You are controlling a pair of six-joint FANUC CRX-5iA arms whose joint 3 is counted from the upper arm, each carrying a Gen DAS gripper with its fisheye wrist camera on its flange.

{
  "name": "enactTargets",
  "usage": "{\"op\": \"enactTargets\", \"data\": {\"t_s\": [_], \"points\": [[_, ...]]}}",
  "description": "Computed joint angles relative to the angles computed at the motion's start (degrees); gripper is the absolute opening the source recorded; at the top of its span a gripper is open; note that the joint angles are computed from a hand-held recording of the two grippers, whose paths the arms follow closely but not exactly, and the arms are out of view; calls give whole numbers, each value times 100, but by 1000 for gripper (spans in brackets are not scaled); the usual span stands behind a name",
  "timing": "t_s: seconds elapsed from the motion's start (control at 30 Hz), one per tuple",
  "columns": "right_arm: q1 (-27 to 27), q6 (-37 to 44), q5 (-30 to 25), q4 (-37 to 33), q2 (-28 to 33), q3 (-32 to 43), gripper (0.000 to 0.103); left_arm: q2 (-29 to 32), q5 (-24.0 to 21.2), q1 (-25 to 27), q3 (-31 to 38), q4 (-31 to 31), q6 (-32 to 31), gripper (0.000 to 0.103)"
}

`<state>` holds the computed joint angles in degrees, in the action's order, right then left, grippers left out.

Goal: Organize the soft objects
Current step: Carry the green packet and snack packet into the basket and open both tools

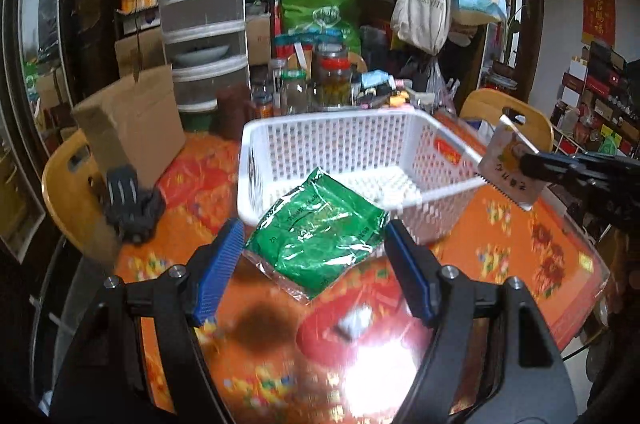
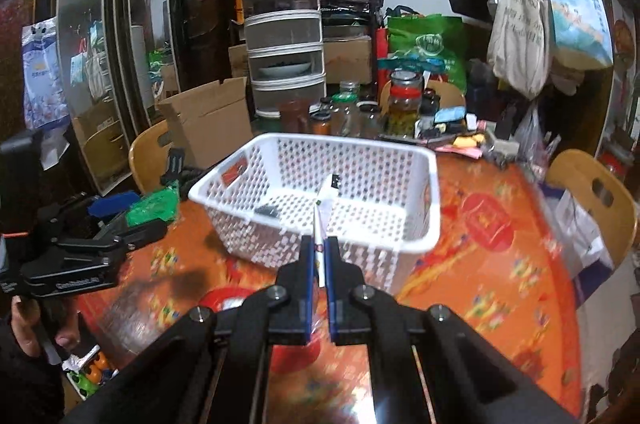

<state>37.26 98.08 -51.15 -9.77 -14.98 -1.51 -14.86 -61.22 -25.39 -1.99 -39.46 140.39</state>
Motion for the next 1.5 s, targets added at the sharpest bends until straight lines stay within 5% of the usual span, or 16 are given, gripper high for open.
{"op": "enactTargets", "data": {"t_s": [0.3, 0.5, 0.77, 1.37, 1.5], "points": [[64, -113, -467, 313, 1194, 1268, 4, 725, 359, 1265, 1057, 1335, -1496, 71], [108, -360, -630, 642, 1855, 1646, 4, 1572, 117, 1692, 1727, 1964, -2101, 71], [158, -666, -749, 1090, 2555, 1830, 4, 2375, -22, 2069, 1966, 2508, -2360, 71], [156, -718, -625, 1203, 2829, 1741, 5, 2675, 152, 2221, 1746, 2682, -2409, 71], [112, -692, -562, 1103, 2753, 1730, 28, 2646, 234, 2232, 1707, 2725, -2448, 71]]}}
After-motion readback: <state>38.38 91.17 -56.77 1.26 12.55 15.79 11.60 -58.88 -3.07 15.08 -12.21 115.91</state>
